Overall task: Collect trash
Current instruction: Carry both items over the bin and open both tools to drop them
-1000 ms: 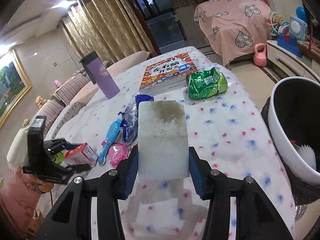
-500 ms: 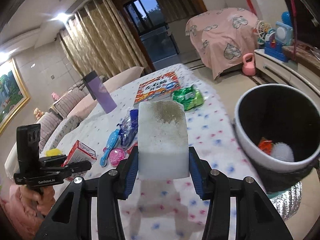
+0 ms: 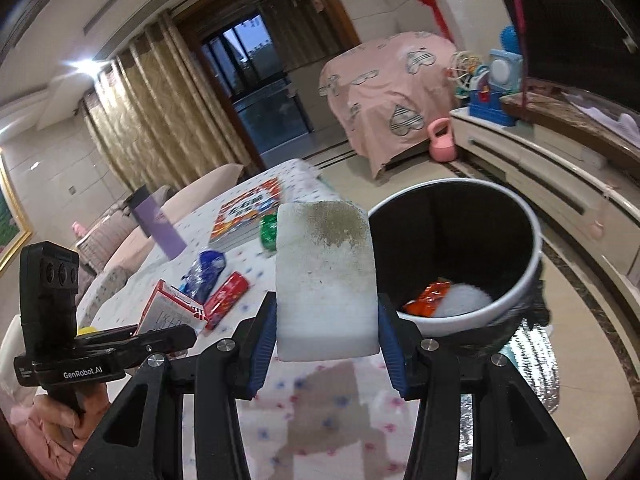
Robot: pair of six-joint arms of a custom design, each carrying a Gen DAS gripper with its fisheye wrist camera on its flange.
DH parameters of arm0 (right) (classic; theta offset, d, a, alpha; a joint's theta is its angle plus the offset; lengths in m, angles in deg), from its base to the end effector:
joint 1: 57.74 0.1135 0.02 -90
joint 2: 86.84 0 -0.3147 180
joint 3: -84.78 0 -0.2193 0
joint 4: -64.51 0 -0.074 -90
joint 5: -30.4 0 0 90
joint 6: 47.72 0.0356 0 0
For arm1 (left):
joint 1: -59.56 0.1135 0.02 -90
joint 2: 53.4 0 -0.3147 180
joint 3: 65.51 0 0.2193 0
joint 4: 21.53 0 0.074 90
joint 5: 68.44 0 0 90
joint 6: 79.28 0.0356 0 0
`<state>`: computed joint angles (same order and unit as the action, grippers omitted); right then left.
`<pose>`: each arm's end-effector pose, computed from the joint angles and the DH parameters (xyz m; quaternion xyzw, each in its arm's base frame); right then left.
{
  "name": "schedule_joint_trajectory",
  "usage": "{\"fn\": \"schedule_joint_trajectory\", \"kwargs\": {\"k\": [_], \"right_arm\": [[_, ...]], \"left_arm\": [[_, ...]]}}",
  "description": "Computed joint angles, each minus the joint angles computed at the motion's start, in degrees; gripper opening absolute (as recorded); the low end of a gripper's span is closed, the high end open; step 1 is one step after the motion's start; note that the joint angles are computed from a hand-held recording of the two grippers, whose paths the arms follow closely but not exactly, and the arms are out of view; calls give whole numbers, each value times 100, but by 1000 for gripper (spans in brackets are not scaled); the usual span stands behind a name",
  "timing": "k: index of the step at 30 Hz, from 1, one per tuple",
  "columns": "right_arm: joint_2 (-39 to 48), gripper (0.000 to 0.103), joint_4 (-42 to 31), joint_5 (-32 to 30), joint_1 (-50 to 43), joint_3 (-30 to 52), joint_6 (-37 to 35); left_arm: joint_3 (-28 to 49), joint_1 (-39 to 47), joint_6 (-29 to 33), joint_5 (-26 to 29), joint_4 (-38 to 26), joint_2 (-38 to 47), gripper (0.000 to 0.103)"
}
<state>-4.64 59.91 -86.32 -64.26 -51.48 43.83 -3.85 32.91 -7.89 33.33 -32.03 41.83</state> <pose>0.2267 -0.0098 0.2167 -0.0290 0.8967 0.1950 0.3963 0.2735 -0.1454 0.2299 0.1041 0.9108 -0.2365 0.3219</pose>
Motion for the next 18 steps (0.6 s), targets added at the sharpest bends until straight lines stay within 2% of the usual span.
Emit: {"fn": "schedule_joint_trajectory", "kwargs": {"k": [18], "right_arm": [[496,48,-188,-547,-1194,447,-496]], "left_arm": [[1591,-606,-70,-371,-589,991,32]]}}
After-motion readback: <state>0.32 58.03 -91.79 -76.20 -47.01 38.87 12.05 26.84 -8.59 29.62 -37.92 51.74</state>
